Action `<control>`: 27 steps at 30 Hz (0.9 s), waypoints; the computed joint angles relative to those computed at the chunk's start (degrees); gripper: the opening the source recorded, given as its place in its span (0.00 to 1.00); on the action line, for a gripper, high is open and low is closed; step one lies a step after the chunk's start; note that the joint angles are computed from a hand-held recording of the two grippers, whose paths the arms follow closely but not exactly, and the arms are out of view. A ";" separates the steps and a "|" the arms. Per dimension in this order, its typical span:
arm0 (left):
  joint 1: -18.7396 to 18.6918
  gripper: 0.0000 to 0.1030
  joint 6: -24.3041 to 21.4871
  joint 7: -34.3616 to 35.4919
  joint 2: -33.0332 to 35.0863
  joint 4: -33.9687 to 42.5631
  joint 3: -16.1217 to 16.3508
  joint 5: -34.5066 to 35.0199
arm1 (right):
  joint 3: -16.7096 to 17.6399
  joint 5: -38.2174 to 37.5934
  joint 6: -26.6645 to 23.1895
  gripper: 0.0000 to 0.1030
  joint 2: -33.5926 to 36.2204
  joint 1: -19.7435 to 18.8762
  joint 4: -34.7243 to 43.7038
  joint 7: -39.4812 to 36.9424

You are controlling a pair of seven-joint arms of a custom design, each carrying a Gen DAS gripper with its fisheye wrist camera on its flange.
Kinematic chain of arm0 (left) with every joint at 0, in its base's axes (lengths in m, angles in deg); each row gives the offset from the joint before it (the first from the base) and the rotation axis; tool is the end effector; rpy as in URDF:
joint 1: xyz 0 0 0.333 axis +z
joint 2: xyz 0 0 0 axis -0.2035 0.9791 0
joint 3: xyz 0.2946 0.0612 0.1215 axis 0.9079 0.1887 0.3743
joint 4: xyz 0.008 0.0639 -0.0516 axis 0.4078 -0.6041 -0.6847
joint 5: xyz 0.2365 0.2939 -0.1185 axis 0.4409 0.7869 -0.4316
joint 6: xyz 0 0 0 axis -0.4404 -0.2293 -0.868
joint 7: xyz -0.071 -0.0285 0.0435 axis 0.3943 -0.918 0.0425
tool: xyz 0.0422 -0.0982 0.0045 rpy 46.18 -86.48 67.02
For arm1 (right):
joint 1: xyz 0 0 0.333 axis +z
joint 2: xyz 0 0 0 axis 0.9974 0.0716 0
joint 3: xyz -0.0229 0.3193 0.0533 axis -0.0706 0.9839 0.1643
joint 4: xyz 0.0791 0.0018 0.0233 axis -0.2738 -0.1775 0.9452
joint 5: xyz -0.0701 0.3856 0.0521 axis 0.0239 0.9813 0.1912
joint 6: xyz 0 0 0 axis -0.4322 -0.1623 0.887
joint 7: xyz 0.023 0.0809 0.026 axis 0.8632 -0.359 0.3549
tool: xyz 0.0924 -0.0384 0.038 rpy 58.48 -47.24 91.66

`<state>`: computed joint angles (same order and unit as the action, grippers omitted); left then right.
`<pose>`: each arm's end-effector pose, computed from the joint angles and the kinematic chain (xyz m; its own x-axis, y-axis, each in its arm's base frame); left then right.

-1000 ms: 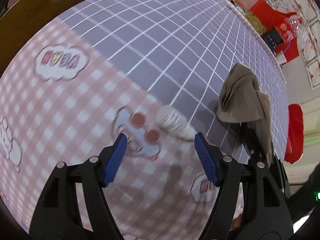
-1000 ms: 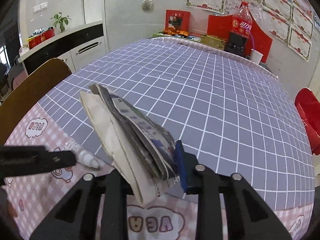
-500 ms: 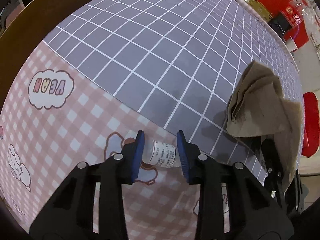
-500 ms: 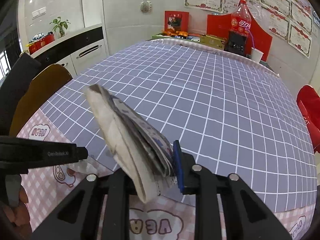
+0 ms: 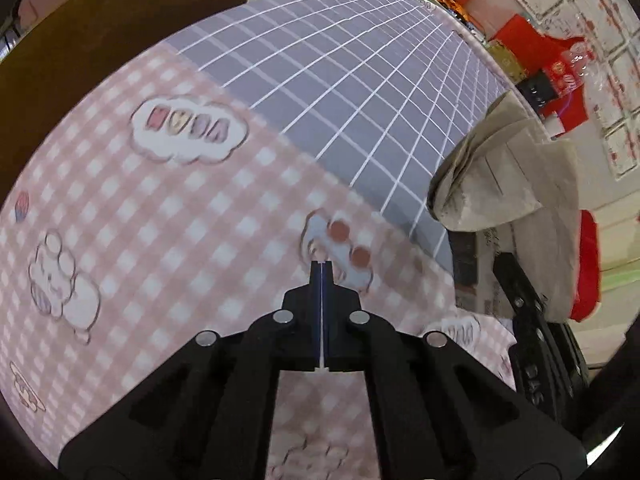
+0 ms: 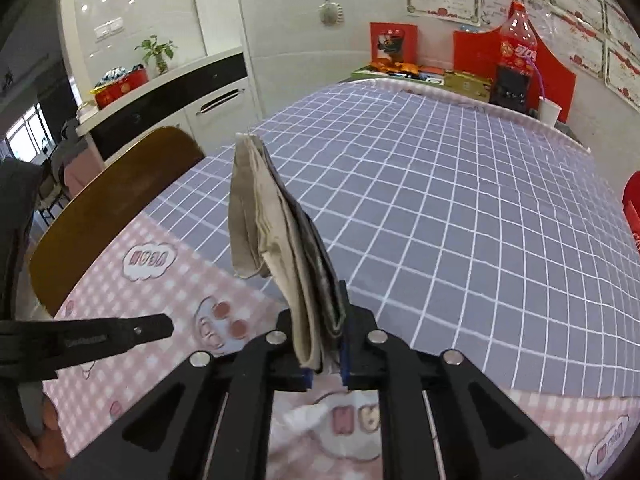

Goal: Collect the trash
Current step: 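Close the left tool on the small white bottle and lift it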

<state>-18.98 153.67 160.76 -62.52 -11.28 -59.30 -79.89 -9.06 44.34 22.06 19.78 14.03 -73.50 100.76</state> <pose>0.5572 -0.2226 0.6980 -0.4603 -0.8034 0.3777 -0.8829 0.3699 -0.2893 0.4173 0.4227 0.7067 -0.5307 -0.8432 -0.0861 -0.5826 0.4367 -0.6855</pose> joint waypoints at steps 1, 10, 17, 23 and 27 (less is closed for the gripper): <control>0.66 0.00 -1.79 0.67 -0.34 -0.21 0.38 -1.04 | 0.34 -0.24 -0.76 0.09 0.10 -0.56 1.37 0.24; -0.30 0.70 -1.95 13.09 -9.03 -10.72 1.67 -7.96 | -4.73 -2.25 -8.76 0.09 -2.40 3.14 1.13 1.60; -5.62 0.70 -3.25 16.04 -11.62 -14.04 0.00 -9.04 | -9.51 -9.72 -15.82 0.09 -4.95 10.95 -5.07 3.71; -9.58 0.53 -2.15 14.65 -12.29 -16.24 -1.91 -3.30 | -10.32 -12.53 -13.61 0.09 -4.28 18.31 -12.18 7.75; -11.04 0.32 -3.13 12.50 -11.33 -15.83 -2.44 -1.27 | -9.34 -13.79 -10.60 0.09 -2.26 21.64 -14.36 10.06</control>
